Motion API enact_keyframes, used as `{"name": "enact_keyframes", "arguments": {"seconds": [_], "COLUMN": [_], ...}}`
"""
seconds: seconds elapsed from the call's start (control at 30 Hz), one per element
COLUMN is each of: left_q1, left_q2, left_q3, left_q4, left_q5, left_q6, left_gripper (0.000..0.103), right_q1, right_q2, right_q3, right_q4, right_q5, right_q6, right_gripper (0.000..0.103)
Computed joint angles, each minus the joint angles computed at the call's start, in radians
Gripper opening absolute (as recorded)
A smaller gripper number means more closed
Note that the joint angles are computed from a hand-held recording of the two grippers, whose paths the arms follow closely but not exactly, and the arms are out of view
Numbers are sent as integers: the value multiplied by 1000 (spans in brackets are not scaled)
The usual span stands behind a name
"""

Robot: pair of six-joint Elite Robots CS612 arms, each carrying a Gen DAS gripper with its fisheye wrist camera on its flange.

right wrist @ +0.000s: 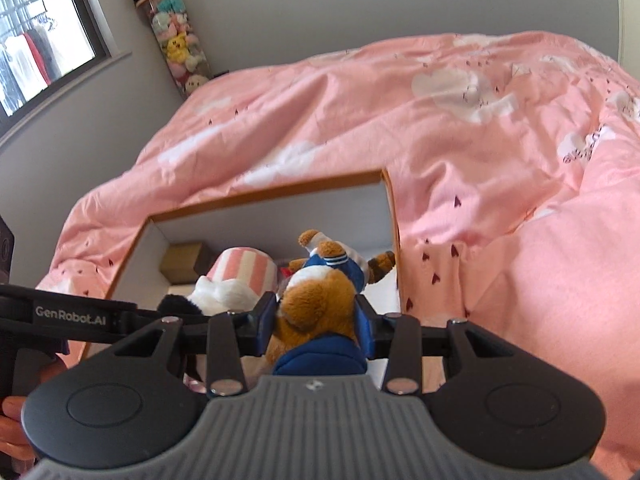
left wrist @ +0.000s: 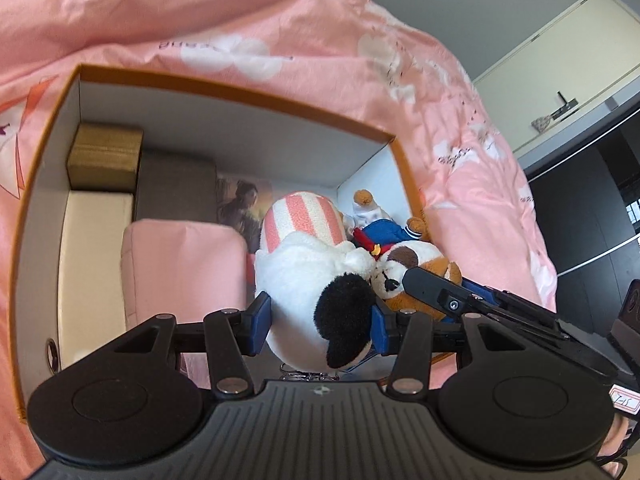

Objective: Organize objects
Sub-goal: 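Lift both plush toys up toward the orange box with both grippers, then lower both plush toys into the orange box and open both grippers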

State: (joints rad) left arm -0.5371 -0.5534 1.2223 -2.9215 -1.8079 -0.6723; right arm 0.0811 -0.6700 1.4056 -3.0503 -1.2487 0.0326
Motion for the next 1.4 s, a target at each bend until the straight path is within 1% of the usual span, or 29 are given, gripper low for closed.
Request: {"name": "enact_keyframes", "arguments": {"seconds": [0.17, 0.4, 0.5, 0.67, 0.83, 0.9, 0.97, 1.0, 1.03, 1.07, 1.1, 1.13, 1.2, 1.3, 1.4], "left_q1": [1, 1, 4, 8, 3, 1, 2, 3, 2, 1, -1, -2, 1, 2, 0], "left_q2": [13, 33, 41, 43, 28, 17, 8, 3, -1, -4, -5, -4, 4, 18, 31], "left_q3": [-22, -63, -79, -81, -62, -48, -33, -26, -20, -17, -16, -21, -34, -51, -69], "left_q4": [61, 155, 182, 183, 163, 143, 109, 89, 71, 59, 55, 62, 69, 76, 109], "left_q5": [-22, -36, -50, -63, -35, -21, -22, -19, -11, 4, 19, 31, 27, 29, 43], "left_q6": [30, 79, 88, 94, 117, 130, 141, 147, 155, 164, 172, 175, 171, 169, 167], "left_gripper": [56, 56, 58, 60, 65, 66, 66, 65, 63, 59, 50, 44, 40, 34, 31], "right_q1": [1, 9, 16, 17, 22, 21, 21, 22, 22, 21, 21, 22, 25, 26, 29], "right_q2": [12, 21, 22, 27, 20, 13, 7, 4, 2, 0, -1, -2, -2, 1, 6], "right_q3": [-28, -73, -90, -118, -116, -111, -107, -105, -103, -103, -106, -108, -111, -123, -144], "right_q4": [99, 241, 288, 354, 347, 343, 340, 340, 341, 348, 366, 379, 396, 434, 489], "right_q5": [-10, -35, -60, -71, -95, -94, -94, -98, -99, -93, -89, -93, -106, -113, -130], "right_q6": [-2, -30, -52, -70, -130, -156, -191, -207, -223, -245, -265, -279, -305, -315, -330], "right_gripper": [43, 44, 44, 47, 48, 48, 48, 48, 41, 30, 27, 24, 23, 22, 22]}}
